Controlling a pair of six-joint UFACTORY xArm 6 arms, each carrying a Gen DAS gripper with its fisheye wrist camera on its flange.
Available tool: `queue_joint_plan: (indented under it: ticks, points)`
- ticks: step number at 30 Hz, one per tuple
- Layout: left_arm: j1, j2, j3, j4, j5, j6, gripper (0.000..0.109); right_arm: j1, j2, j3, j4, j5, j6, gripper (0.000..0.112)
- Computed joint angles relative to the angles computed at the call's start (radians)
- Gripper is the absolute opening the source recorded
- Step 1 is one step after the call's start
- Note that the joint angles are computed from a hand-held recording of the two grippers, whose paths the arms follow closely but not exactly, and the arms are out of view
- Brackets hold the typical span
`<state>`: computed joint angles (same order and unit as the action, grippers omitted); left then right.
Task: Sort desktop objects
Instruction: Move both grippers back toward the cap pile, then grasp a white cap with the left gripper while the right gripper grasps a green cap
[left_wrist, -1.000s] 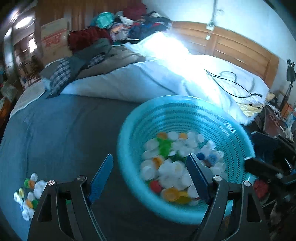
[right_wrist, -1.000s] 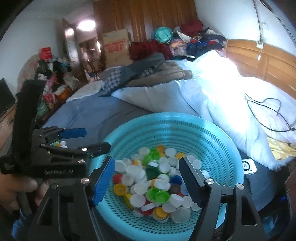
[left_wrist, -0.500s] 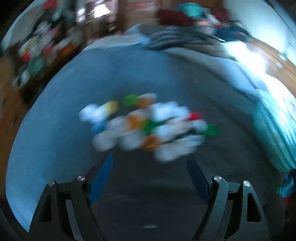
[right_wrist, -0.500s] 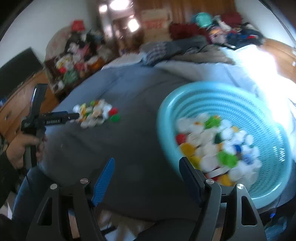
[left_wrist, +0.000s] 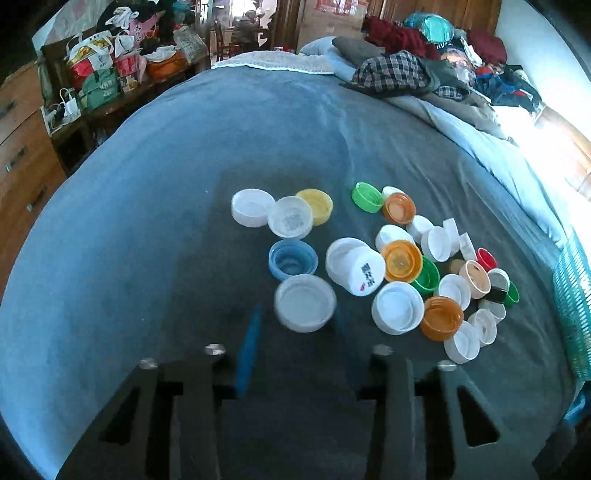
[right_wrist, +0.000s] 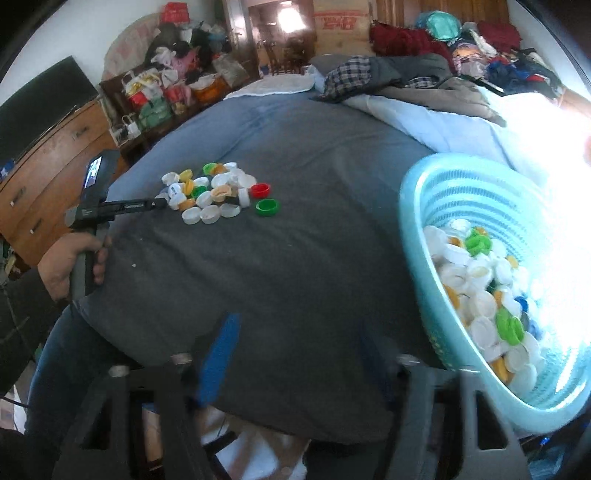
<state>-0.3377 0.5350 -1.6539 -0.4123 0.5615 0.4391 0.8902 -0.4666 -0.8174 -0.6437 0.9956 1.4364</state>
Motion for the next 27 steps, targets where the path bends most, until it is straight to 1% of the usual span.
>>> queue_joint_plan:
  ticks: [2,3,5,8,11,12,13,15,17,20,24,27]
  points:
    - [0.006,-0.02,0.028,-0.063,-0.025,0.058,0.027,-0.029,0.027,-0.013,-0.002,-0.047,-0.011,0.052]
    - [0.006,-0.035,0.052,-0.08,-0.05,0.075,0.027,-0.044,0.045,-0.023,-0.002,-0.069,-0.024,0.05]
    - [0.01,-0.094,0.137,-0.168,-0.109,0.153,0.027,-0.081,0.1,-0.059,-0.005,-0.113,-0.065,0.05]
    - [0.017,-0.139,0.21,-0.257,-0.173,0.237,0.027,-0.146,0.18,-0.103,-0.005,-0.197,-0.119,0.05]
    - [0.031,-0.146,0.249,-0.315,-0.178,0.274,0.027,-0.218,0.287,-0.163,0.013,-0.265,-0.19,0.05]
    - [0.033,-0.143,0.251,-0.338,-0.175,0.29,0.027,-0.238,0.321,-0.184,0.027,-0.277,-0.217,0.049]
    - [0.034,-0.147,0.256,-0.365,-0.176,0.313,0.027,-0.26,0.361,-0.209,0.05,-0.287,-0.249,0.045]
    - [0.03,-0.149,0.254,-0.358,-0.182,0.316,0.027,-0.294,0.422,-0.246,0.078,-0.31,-0.292,0.044]
    - [0.027,-0.156,0.268,-0.365,-0.194,0.329,0.027,-0.32,0.477,-0.28,0.1,-0.325,-0.328,0.044]
    - [0.028,-0.157,0.272,-0.385,-0.191,0.346,0.027,-0.345,0.535,-0.318,0.118,-0.315,-0.36,0.044]
    - [0.028,-0.156,0.27,-0.395,-0.189,0.353,0.027,-0.362,0.588,-0.355,0.138,-0.32,-0.386,0.044]
    - [0.03,-0.156,0.269,-0.396,-0.188,0.356,0.027,-0.36,0.625,-0.393,0.143,-0.301,-0.408,0.044]
